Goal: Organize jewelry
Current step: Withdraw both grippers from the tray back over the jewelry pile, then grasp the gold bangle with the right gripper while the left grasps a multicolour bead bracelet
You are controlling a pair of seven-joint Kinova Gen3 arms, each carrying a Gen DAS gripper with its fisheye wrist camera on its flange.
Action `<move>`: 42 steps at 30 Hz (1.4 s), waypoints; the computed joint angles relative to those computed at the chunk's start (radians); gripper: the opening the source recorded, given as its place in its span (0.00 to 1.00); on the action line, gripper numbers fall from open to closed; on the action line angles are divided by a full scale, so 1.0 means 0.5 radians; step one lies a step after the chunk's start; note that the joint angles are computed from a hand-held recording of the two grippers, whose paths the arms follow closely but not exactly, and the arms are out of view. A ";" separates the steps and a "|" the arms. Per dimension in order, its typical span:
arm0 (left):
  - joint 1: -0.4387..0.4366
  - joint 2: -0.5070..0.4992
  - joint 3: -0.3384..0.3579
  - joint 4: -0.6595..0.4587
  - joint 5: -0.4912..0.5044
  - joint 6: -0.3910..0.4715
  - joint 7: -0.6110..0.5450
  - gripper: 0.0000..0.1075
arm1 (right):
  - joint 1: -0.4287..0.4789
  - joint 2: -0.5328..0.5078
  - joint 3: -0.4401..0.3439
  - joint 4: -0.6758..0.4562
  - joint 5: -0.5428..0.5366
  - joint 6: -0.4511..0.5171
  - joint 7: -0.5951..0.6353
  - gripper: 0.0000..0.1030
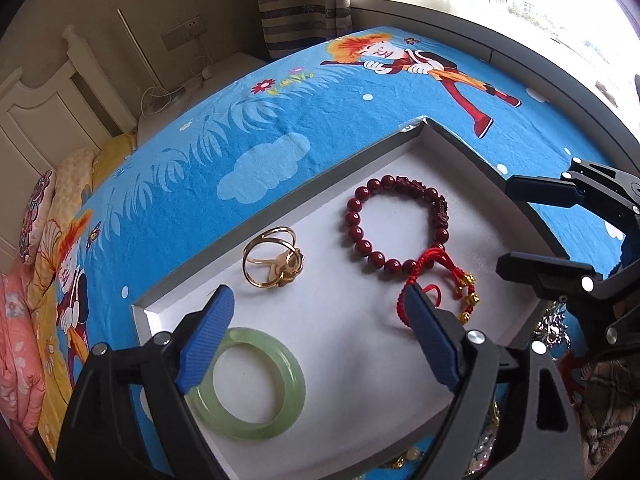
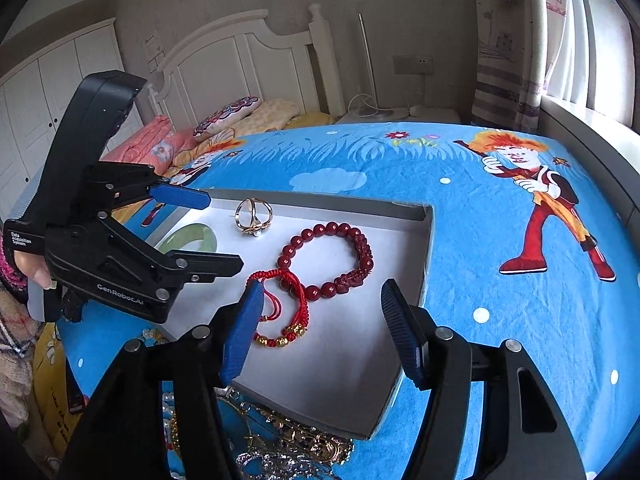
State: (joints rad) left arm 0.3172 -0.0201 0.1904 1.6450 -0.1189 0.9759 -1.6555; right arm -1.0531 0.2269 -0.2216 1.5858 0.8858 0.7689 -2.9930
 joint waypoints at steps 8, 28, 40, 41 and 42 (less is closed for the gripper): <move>-0.126 -0.525 -0.073 0.537 0.243 -0.499 0.018 0.90 | -0.091 -0.146 -0.092 0.179 0.359 0.089 -0.337 0.59; -0.286 -1.101 -0.168 1.226 0.415 -0.781 0.256 0.94 | -0.266 -0.078 -0.315 0.216 0.251 0.091 0.177 0.47; -0.338 -1.121 -0.106 1.242 0.419 -0.799 0.252 0.94 | -0.353 0.081 -0.178 -0.021 -0.038 0.120 0.533 0.24; -0.357 -1.132 -0.070 1.243 0.401 -0.798 0.266 0.94 | -0.369 0.101 -0.163 -0.050 -0.057 0.154 0.556 0.21; -0.371 -1.145 -0.037 1.245 0.385 -0.796 0.279 0.94 | -0.384 0.120 -0.148 -0.077 -0.071 0.186 0.578 0.19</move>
State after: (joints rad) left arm 0.1316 -0.5928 0.1718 2.2675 0.0735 0.5779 -1.5159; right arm -1.2452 0.2868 -0.2954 1.5473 0.8501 0.8619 -2.7041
